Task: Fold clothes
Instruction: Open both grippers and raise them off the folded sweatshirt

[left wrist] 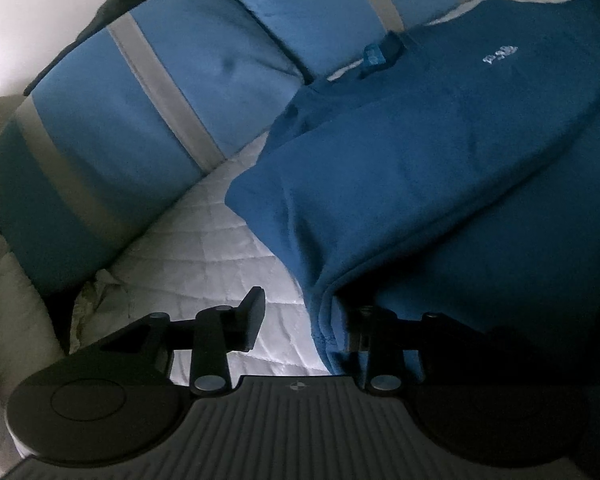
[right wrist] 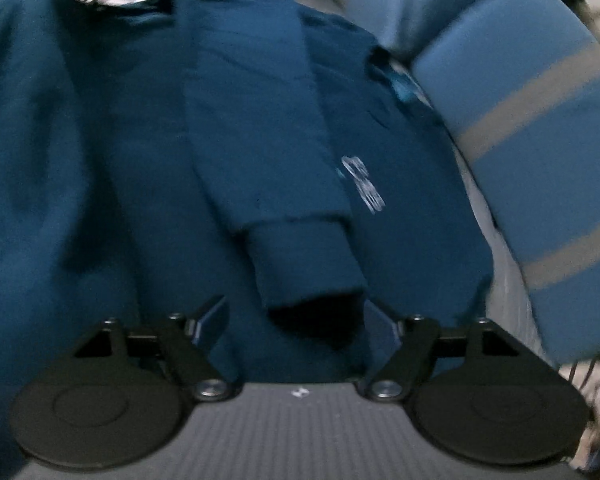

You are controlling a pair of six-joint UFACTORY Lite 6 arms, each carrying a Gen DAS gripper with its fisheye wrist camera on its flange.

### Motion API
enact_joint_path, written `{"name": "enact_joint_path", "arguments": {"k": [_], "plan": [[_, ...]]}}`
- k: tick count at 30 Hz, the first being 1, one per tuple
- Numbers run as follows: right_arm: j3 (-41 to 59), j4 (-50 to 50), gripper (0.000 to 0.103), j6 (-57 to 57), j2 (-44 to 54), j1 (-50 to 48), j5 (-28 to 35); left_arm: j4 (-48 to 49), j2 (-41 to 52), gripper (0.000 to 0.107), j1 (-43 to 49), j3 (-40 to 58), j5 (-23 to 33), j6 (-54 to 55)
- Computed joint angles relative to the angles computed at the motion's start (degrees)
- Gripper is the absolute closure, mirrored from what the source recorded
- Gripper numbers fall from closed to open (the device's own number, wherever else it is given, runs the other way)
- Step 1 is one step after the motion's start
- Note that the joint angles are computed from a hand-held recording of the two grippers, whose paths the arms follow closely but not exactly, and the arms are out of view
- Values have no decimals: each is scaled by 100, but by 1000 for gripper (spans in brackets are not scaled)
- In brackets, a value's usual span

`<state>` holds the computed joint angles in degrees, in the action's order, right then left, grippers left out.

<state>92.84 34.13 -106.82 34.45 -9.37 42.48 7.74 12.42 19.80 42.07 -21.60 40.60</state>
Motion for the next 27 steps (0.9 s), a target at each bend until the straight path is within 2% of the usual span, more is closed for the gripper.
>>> {"name": "enact_joint_path", "arguments": {"k": [5,10,12,13,14,16,19,23,27], "plan": [[817,455,22,623,741,-412,868,-95,-95,72,-50,-50,69,197],[1296,954,29,764,1430,-395,1130,-54,-135,70,-25,-49,161,102],[1371,1058,40,794,1606,-366,1156,-20,-139,70,-9,-43,197,43],[1421,1087,51,853,1696,-345,1166,16,-142,70,3,-40,211,-11],[1474,1070,77,942,1771,-335,1208,48,-151,70,13,-42,218,-63],[1542,974,93,1069,1828,-316,1239,71,-145,67,26,-37,214,-135],[1688,801,96,1268,1871,-292,1303,-143,-96,63,9,-39,124,43],[2099,496,97,1560,1866,-363,1718,-320,-11,60,8,-12,42,265],[2740,-55,103,2035,2025,-389,2180,-408,60,51,42,-18,-121,361]]}}
